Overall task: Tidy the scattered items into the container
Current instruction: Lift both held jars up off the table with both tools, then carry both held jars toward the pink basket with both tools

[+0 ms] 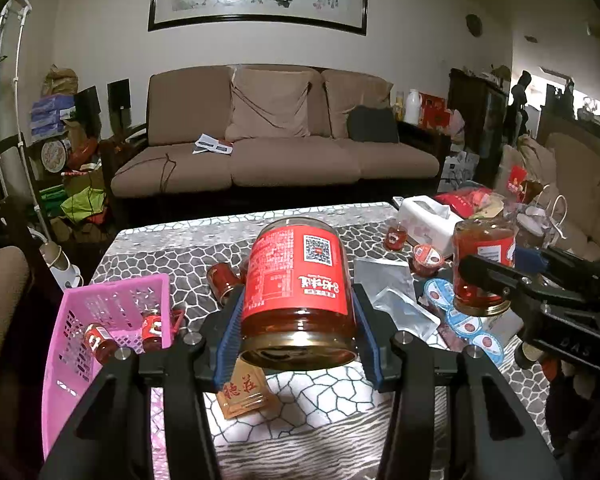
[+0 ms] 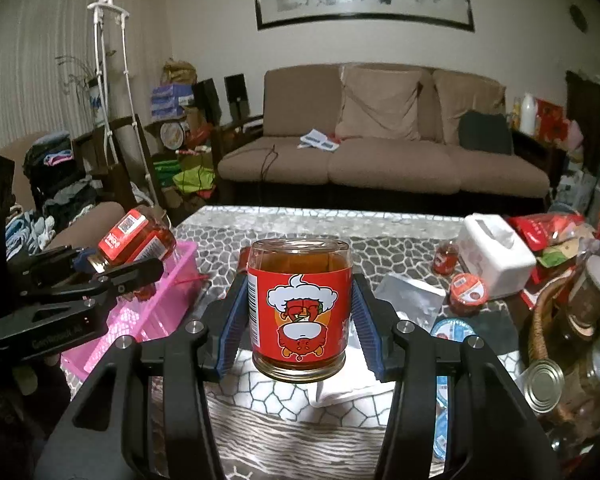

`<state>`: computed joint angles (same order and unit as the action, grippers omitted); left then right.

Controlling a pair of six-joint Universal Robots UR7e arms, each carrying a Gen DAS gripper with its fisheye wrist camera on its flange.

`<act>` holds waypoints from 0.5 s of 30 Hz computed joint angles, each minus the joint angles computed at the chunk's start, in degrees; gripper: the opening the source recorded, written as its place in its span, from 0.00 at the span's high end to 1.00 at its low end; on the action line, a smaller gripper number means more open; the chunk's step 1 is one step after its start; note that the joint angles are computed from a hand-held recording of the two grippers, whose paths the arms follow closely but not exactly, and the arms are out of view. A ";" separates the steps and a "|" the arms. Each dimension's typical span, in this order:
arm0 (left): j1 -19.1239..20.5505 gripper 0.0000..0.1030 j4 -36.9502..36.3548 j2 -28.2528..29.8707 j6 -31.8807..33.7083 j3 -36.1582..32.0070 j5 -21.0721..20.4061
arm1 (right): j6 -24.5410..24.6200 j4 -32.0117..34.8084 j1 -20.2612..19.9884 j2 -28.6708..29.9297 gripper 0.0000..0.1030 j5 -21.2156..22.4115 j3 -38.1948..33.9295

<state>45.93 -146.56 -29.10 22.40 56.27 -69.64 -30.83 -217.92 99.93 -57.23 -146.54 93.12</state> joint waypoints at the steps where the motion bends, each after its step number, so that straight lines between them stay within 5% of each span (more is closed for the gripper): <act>1: -0.02 0.52 -0.31 -0.24 0.02 0.24 -0.05 | -1.03 -1.17 0.33 0.33 0.54 -0.06 -0.36; 15: -0.97 0.52 -5.23 -3.99 0.03 4.59 -0.83 | -8.33 -9.35 3.65 2.20 0.54 1.16 -2.30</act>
<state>44.96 -151.79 -33.09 22.43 60.86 -70.47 -39.16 -227.28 103.58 -55.03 -145.38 90.82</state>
